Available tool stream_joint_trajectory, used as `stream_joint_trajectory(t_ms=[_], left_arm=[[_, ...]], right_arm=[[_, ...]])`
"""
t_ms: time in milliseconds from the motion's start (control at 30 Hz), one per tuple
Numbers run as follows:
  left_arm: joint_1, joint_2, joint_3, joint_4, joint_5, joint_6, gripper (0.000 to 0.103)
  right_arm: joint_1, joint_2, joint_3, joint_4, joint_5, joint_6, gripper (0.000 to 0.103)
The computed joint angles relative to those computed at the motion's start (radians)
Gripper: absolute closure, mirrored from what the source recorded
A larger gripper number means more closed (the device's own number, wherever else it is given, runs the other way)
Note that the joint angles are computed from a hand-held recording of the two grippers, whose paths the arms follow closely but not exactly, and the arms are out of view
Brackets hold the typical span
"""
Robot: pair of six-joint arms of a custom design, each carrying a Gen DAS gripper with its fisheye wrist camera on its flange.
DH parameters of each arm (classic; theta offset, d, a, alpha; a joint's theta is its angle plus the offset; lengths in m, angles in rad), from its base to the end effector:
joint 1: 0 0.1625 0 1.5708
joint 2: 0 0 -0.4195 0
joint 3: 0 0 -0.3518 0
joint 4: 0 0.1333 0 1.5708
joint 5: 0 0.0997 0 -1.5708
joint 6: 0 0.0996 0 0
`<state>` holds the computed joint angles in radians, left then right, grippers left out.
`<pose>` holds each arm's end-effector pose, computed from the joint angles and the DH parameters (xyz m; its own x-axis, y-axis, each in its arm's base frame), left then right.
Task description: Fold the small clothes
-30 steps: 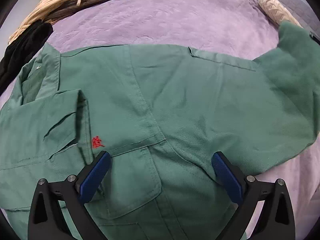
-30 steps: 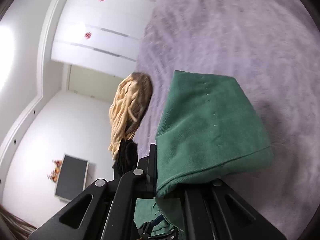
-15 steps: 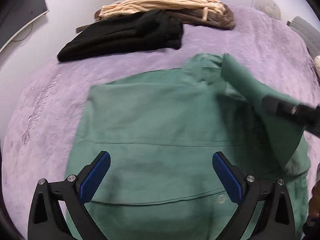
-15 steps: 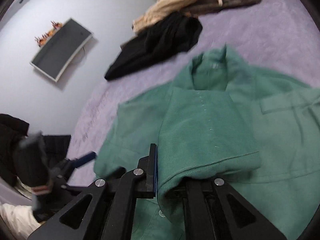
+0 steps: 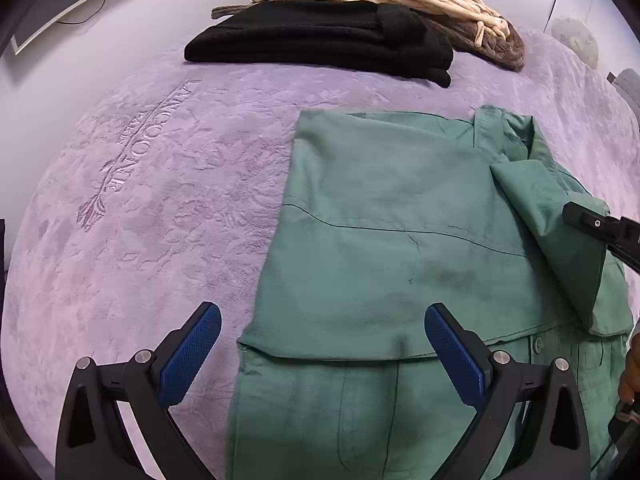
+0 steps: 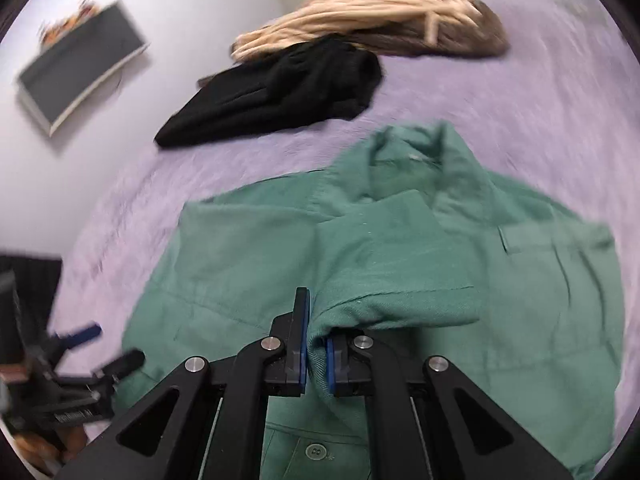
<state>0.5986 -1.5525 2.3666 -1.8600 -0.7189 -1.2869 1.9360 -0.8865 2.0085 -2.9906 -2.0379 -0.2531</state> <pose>-0.1326 -0.3426 0.2194 -0.7030 -0.2562 -0.6635 0.1431 0.8628 -0.4848 0.2752 -0.4721 0.1148 -0.7676 -0.4128 0.4902 -0.5512 0.8155 -0.1763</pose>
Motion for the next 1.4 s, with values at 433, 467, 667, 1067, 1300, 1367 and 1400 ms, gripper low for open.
stream_joint_trajectory(t_ms=[433, 467, 667, 1067, 1300, 1367, 1400], left_arm=[[0.036, -0.061, -0.066, 0.230, 0.068, -0.098, 0.001], [0.034, -0.056, -0.072, 0.216, 0.072, -0.089, 0.001], [0.031, 0.008, -0.088, -0.009, 0.058, 0.081, 0.001], [0.126, 0.692, -0.459, -0.700, -0.253, 0.829, 0.001], [0.140, 1.018, -0.857, -0.564, -0.316, 0.937, 0.001], [0.140, 1.072, -0.930, -0.513, -0.305, 0.945, 0.004], [0.140, 1.091, -0.959, -0.487, -0.301, 0.945, 0.021]], right_arm=[[0.090, 0.021, 0.124, 0.030, -0.073, -0.158, 0.038], [0.076, -0.010, 0.138, 0.037, -0.055, -0.129, 0.038], [-0.124, -0.294, 0.252, 0.125, 0.126, 0.194, 0.038], [-0.566, -0.677, 0.469, 0.010, 0.426, 0.418, 0.035], [-0.743, -0.705, 0.526, -0.104, 0.691, 0.442, 0.035], [-0.787, -0.694, 0.539, -0.147, 0.757, 0.465, 0.035], [-0.805, -0.682, 0.543, -0.169, 0.781, 0.482, 0.035]])
